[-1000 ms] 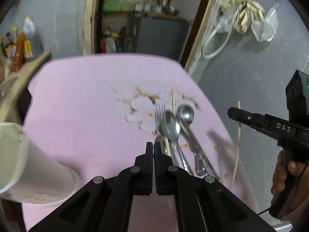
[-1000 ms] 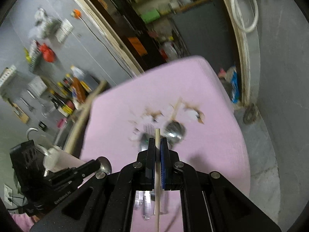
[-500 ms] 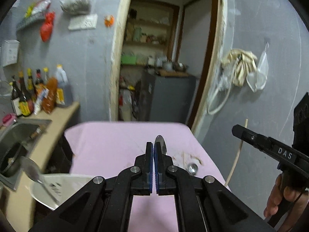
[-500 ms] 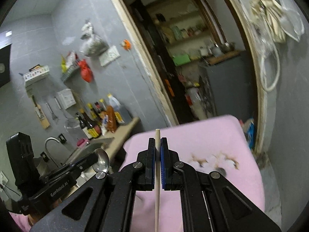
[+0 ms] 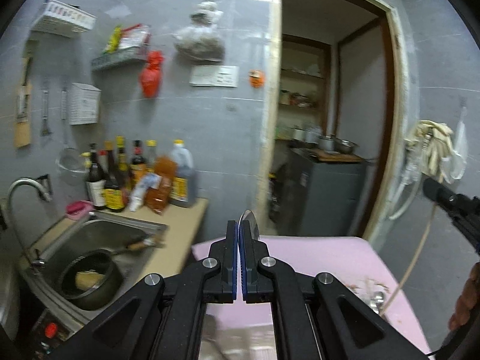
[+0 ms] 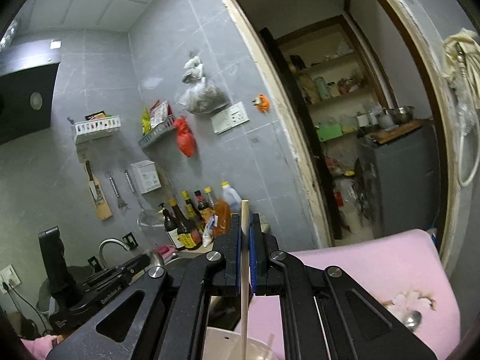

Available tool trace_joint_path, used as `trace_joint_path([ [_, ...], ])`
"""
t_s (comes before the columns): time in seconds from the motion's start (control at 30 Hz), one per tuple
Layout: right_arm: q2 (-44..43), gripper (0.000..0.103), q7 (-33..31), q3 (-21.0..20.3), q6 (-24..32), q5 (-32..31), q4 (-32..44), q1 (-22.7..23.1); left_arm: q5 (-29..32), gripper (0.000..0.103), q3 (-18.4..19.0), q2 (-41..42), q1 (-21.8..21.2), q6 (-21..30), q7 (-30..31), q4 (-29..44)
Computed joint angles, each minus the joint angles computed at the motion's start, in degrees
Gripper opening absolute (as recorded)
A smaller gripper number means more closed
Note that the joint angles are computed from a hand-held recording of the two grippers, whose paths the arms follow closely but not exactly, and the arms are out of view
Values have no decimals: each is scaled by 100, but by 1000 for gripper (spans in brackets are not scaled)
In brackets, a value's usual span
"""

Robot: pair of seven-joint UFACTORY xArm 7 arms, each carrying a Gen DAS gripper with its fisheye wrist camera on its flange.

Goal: Organize utensils
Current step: 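Lift both held utensils and carry them over the white basket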

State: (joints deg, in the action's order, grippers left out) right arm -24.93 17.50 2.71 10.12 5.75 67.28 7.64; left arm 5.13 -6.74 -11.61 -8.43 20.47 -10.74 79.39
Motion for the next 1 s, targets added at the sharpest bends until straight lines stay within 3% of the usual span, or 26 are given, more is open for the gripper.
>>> trace_joint_path([
  [0.23,312,5,873,1025,-124,-1157,63,-1068,657,2,-33,20,428,-575,-453,-425],
  [0.4,397,5,1334,1254,-24,-1794,0,-1309,1142,2,-182,-34,668,-1101,-802,-846],
  [0.53,401,5,1682,1308,-27,-2088,-202,-1373,1769,2,-506,-110,1103,-1634,-1336,-1249],
  [0.67,410,5,2010,1311,-46,-2229,-382,-1375,2438,2,-1139,-212,1859,-2106,-1970,-1609],
  [0.8,394,5,2172,1299,-96,-2311,-536,-1314,2706,2,-1646,-339,2440,-2334,-2200,-1841],
  [1.0,293,5,2172,1197,-34,-2261,-850,-1105,2296,2,-1356,-394,1968,-2369,-1487,-2099],
])
